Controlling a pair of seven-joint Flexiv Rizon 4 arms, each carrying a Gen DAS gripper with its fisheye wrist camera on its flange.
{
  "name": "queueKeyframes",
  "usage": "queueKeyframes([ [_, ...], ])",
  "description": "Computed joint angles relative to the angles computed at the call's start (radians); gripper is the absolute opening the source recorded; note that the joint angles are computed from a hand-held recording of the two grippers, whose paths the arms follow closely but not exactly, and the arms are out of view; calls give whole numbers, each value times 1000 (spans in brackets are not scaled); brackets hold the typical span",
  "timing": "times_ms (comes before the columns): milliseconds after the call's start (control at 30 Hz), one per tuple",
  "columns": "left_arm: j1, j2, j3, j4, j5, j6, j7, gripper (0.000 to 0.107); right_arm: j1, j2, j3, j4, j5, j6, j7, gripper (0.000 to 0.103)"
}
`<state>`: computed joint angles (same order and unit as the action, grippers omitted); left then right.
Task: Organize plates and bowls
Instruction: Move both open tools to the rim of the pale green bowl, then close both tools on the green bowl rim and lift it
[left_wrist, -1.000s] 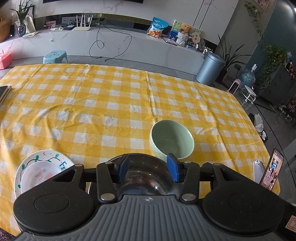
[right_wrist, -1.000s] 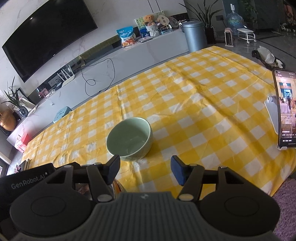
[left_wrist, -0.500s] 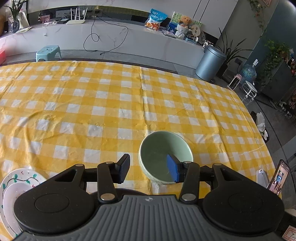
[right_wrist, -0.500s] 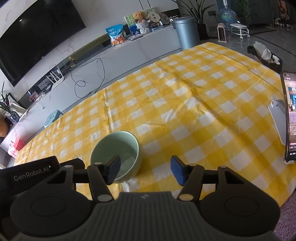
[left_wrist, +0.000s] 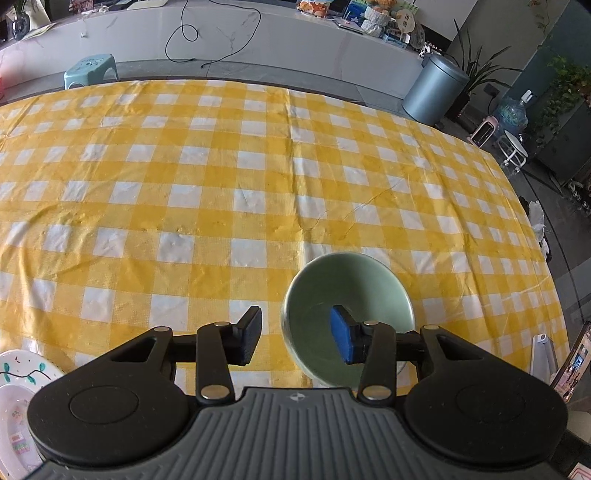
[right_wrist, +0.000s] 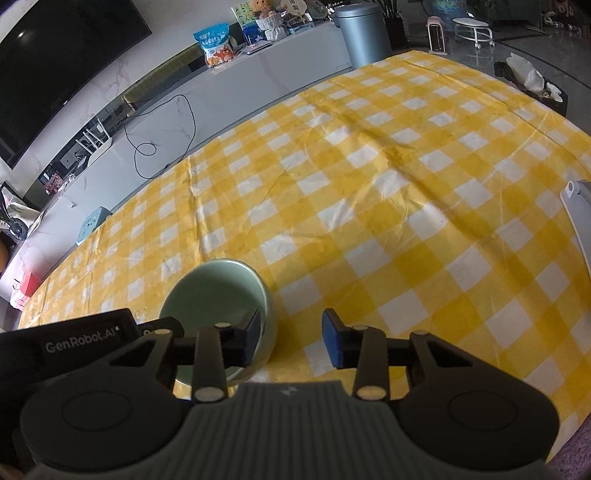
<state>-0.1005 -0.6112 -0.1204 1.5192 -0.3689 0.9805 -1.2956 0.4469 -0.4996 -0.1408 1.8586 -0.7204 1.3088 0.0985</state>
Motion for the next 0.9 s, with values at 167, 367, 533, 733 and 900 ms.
queueKeyframes([
  [167,-6,-32,13,-49,17,-67,-24,33,-18,-26,26,-29,43,1,-46,27],
  [367,-5,-47,15,-70,26,-98,-34,14,-27,-54,57,-65,117,-17,-111,22],
  [533,-2,-48,12,-70,29,-94,-31,10,3,-66,31,-79,123,-23,-128,12],
  [733,5,-36,3,-49,13,-72,-27,9,11,-60,33,-87,128,-53,-126,11],
  [900,13,2,-11,-8,-18,-26,-13,9,37,-31,-10,-58,75,-23,-66,10],
])
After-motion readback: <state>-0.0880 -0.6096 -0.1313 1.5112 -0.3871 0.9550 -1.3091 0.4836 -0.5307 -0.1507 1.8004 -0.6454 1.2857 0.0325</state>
